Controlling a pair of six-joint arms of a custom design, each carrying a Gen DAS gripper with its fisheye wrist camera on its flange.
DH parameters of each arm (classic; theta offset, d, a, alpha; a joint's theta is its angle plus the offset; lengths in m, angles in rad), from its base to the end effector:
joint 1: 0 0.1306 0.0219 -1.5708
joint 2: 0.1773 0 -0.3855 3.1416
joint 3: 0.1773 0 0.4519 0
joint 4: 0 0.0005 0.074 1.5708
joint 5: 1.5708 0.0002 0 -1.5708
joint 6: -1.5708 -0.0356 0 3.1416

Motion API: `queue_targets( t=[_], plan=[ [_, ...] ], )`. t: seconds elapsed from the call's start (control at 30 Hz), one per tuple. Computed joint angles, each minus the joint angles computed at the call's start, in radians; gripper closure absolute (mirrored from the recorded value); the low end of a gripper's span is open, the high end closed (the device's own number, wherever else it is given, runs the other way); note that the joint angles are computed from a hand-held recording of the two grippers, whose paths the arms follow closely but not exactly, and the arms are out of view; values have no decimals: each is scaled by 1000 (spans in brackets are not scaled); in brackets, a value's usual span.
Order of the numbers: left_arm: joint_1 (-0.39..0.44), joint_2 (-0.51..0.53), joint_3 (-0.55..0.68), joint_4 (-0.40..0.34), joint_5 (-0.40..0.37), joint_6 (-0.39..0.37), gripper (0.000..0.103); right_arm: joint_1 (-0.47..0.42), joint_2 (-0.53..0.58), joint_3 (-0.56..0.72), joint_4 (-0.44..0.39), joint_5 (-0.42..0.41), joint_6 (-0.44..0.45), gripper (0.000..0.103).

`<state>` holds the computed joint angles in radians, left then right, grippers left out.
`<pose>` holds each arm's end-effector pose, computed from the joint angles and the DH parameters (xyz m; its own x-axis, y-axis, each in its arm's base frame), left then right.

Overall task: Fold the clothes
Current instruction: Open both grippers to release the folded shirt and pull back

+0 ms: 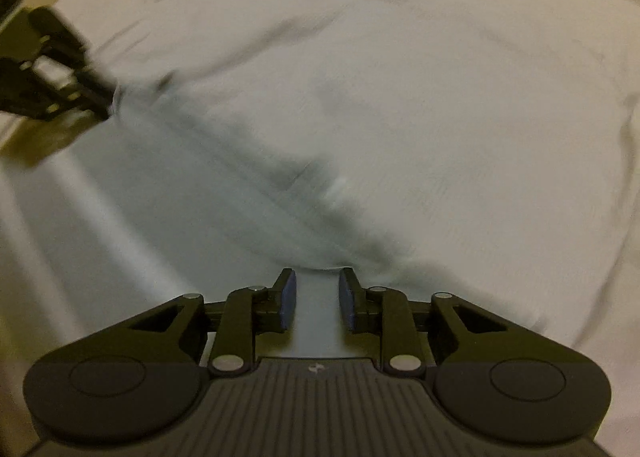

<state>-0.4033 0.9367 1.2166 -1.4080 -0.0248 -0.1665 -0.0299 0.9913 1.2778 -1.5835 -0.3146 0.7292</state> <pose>0.3064 -0.1303 0.5023 -0.7562 0.5028 -0.4187 0.5150 0.8521 0.0931 0.3336 0.0005 0.5092 -0.6808 -0.6135 -0.4001 -0.6823 0.7298 0.0420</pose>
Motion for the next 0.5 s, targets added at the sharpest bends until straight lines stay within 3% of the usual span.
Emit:
queue_targets(
  t=[0.07, 0.13, 0.27, 0.37, 0.43, 0.5],
  plan=[
    [34, -5, 13, 11, -5, 42, 90, -5, -10, 6, 123, 9, -114, 77],
    [57, -17, 26, -2, 0, 47, 90, -20, -15, 31, 141, -14, -174, 76],
    [18, -57, 30, -61, 62, 57, 89, -8, -48, 50, -2, -73, -84, 76],
    [-46, -71, 5, -82, 93, 73, 87, 63, -70, 10, -96, -90, -11, 76],
    [-81, -66, -24, -71, 83, 68, 87, 119, -76, -27, -81, -77, -13, 76],
    [-82, -65, -53, -27, 62, 70, 83, 144, -61, -45, -14, -62, -63, 76]
  ],
)
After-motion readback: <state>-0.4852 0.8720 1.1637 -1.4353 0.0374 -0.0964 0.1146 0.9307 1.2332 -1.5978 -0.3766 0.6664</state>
